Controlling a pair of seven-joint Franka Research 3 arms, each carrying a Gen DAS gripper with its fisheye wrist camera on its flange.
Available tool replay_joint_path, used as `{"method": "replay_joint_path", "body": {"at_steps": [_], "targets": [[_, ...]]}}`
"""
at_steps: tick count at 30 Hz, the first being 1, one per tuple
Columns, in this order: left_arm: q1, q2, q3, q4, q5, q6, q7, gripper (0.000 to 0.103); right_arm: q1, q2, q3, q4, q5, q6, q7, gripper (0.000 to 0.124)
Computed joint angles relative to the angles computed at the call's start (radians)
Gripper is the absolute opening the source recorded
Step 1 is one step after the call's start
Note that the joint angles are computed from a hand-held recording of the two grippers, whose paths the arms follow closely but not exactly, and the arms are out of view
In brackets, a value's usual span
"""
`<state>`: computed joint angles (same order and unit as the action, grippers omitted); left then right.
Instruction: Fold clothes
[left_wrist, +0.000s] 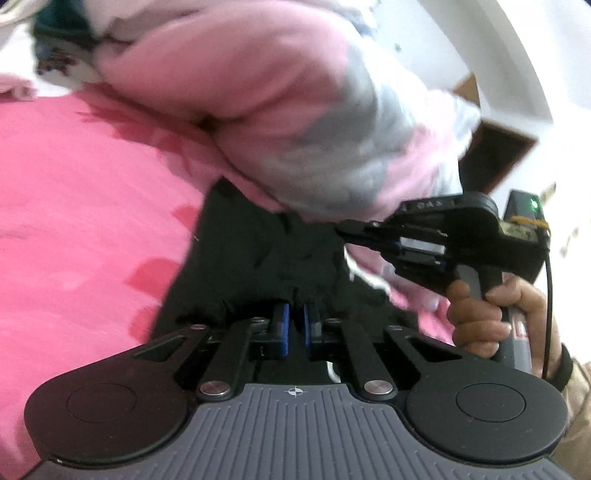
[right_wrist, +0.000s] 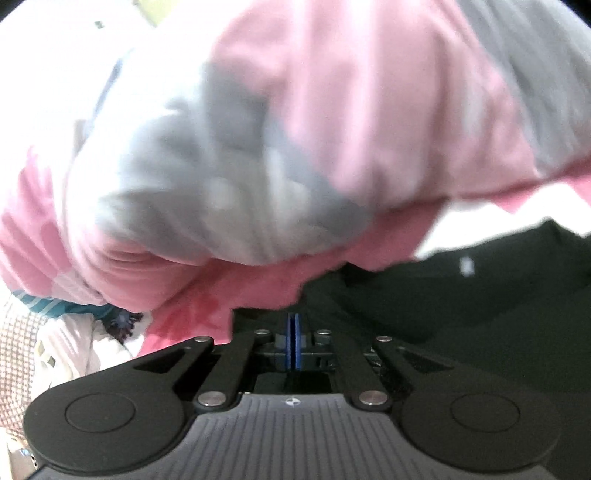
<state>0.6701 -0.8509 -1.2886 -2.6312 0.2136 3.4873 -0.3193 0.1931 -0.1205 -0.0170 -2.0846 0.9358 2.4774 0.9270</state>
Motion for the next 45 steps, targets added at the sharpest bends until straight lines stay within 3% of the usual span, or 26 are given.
{"method": "replay_joint_path", "body": {"at_steps": [5,15,21,25,29,33,38,40,45], "targets": [[-0.074,-0.105,0.06,-0.086,-0.072,-0.031,-0.081,0.005,0.051,-0.015,0.043,0.031,-0.03,0.039,-0.002,0.002],[-0.247,-0.257,0.194,-0.227,-0.078,-0.272,-0.284,0.005,0.185,0.107,0.142,0.143,-0.181,0.141,0.002,0.001],[-0.297,-0.242,0.242,-0.257,-0.04,-0.394,-0.369,0.005,0.241,0.24,0.179,0.199,-0.346,0.245,0.045,0.002],[-0.311,-0.222,0.268,-0.272,-0.013,-0.409,-0.425,0.006,0.246,0.296,0.181,0.239,-0.436,0.235,0.072,0.004],[-0.299,-0.209,0.283,-0.283,0.034,-0.355,-0.464,0.008,0.205,0.255,0.201,0.218,-0.332,0.221,-0.023,0.016],[-0.288,-0.141,0.316,-0.243,0.129,-0.356,-0.418,0.01,0.172,0.157,0.183,0.161,-0.151,0.171,-0.143,0.016],[-0.272,-0.063,0.343,-0.21,0.212,-0.378,-0.404,0.013,0.141,-0.014,0.086,0.02,0.101,0.023,-0.263,0.017],[-0.254,-0.058,0.332,-0.204,0.231,-0.372,-0.414,0.013,0.125,-0.088,0.038,-0.061,0.146,-0.048,-0.279,0.017],[-0.28,-0.043,0.344,-0.186,0.272,-0.425,-0.407,0.0,0.08,-0.193,-0.029,-0.208,0.158,-0.091,-0.244,0.018]]}}
